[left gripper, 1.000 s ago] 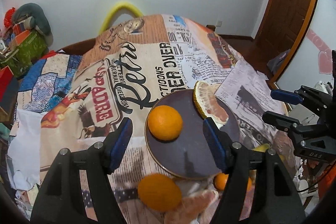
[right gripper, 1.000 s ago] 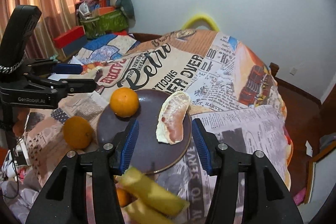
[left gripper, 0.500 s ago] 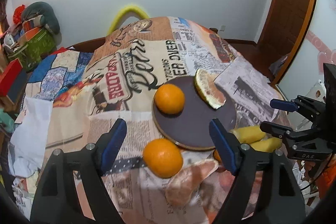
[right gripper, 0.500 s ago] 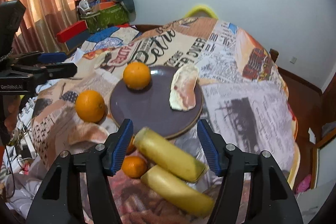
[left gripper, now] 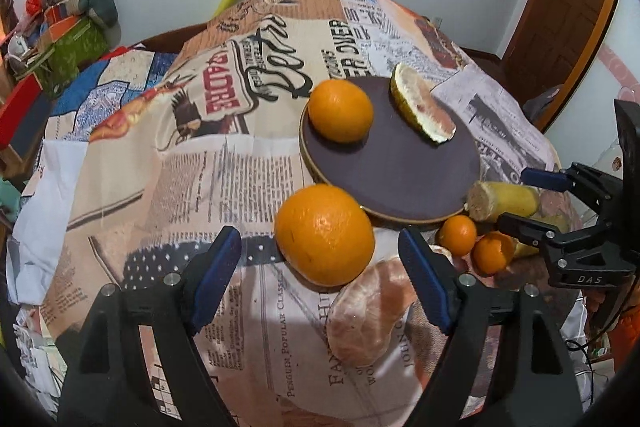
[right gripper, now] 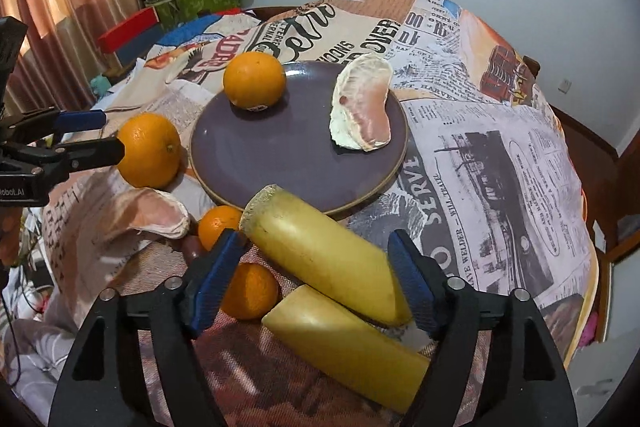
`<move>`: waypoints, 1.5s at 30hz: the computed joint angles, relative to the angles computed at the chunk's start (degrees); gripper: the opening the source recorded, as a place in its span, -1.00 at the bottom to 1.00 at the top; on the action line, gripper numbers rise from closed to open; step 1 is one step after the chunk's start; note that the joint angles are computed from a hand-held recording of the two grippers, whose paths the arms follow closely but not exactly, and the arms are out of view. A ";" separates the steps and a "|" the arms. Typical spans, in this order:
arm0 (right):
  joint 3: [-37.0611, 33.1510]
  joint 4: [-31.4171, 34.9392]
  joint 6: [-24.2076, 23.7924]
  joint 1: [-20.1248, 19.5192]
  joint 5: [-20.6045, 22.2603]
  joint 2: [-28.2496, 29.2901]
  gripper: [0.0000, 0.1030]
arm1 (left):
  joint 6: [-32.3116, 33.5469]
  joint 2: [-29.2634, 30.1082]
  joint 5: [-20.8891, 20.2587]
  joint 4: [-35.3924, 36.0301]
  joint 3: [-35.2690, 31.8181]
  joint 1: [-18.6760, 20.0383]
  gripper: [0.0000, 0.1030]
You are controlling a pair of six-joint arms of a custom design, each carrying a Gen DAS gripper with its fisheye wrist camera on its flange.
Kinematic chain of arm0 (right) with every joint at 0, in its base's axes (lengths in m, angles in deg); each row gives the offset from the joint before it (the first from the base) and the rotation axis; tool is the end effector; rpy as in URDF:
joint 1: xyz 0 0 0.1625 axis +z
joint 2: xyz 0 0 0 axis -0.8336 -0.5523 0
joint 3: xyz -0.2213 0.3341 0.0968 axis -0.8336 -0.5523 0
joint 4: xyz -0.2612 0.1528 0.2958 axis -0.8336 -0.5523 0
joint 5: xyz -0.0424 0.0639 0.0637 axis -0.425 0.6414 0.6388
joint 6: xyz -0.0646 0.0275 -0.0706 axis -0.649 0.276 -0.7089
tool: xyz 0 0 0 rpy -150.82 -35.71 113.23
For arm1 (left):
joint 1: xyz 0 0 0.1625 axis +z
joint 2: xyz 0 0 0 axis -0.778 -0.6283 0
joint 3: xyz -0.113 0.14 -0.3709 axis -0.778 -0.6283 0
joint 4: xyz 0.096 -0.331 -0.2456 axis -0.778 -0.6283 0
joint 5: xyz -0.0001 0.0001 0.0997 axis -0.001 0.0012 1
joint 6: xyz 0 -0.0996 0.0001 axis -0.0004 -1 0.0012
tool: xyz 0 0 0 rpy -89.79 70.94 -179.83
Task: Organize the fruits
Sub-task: 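Grasp a yellow banana with the right tool while the left tool grasps another large orange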
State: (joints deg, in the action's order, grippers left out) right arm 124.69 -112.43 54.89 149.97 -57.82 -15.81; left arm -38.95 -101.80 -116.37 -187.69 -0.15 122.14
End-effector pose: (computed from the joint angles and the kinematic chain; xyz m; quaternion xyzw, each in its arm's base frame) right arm 0.1176 -0.6738 0.0210 0.1191 -0.8856 0.2902 0.3425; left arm -0.0801 -0.7724 0.1025 0.3807 0.8850 -0.1410 0.2280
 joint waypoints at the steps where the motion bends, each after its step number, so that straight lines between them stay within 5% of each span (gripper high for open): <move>1: -0.32 0.26 -0.42 0.04 -0.33 0.25 0.43 | 0.02 0.13 0.07 0.09 -0.07 0.04 0.57; 7: -2.50 0.93 -1.36 0.00 -2.33 1.93 0.63 | 0.54 1.50 1.88 -0.28 -0.45 0.06 0.62; 15: -2.75 2.18 -1.17 -0.74 -0.01 1.60 0.62 | -0.61 3.34 1.94 1.68 -2.68 0.55 0.64; 25: -3.33 0.20 -6.68 0.14 -0.89 2.10 0.06 | -0.85 4.79 2.11 2.42 -4.20 0.72 0.64; 34: -0.07 -2.35 -0.37 -2.27 1.32 -2.09 -0.23 | -0.27 5.03 1.61 1.45 -4.64 0.71 0.64; 45: 3.11 1.68 6.85 -5.19 1.04 -6.20 -0.29 | 0.34 6.11 2.51 0.79 -5.38 0.72 0.64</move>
State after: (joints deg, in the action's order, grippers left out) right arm 127.79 -110.75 61.74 144.78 -56.78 -22.01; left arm -38.61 -95.69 -113.86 -186.90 -5.53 122.86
